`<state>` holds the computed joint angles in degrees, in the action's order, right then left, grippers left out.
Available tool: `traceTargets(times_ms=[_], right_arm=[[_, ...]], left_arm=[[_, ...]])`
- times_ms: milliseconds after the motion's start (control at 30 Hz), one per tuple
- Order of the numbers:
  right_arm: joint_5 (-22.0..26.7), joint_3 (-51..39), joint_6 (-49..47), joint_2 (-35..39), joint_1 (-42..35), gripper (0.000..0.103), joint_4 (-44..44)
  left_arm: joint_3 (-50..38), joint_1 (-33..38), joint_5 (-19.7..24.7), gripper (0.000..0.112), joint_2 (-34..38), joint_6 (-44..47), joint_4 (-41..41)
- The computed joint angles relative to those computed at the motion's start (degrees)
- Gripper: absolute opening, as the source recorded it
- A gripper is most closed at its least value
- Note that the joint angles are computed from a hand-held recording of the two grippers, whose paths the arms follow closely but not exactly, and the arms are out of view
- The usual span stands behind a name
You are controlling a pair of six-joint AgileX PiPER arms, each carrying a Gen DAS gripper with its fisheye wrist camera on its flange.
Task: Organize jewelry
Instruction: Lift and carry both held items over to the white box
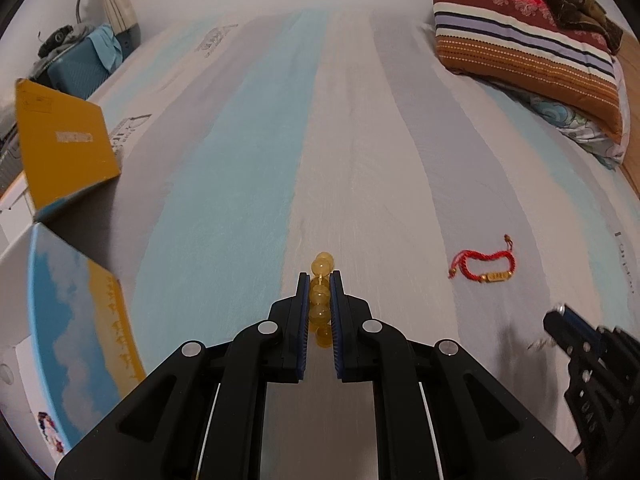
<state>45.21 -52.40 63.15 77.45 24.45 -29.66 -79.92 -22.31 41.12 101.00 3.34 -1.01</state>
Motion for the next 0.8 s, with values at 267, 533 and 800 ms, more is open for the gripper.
traceTargets(times_ms=[267,533,800], right_arm=[[7.2,-5.7,1.0,-0.4,3.3,0.011,-1.4],[12.5,-11.3,2.7,1.5,8.1,0.011,-2.7],[16.7,-18.9,5.0,5.6,14.1,0.011,-4.2]], left_arm=[[3.9,1.9,1.3,0.009,-6.3,2.6,-1.4],[6.1,6.3,3.4,0.009,-11.4,7.2,-4.5],[6.8,14.0,6.8,0.009,-16.1,14.8,-10.4]])
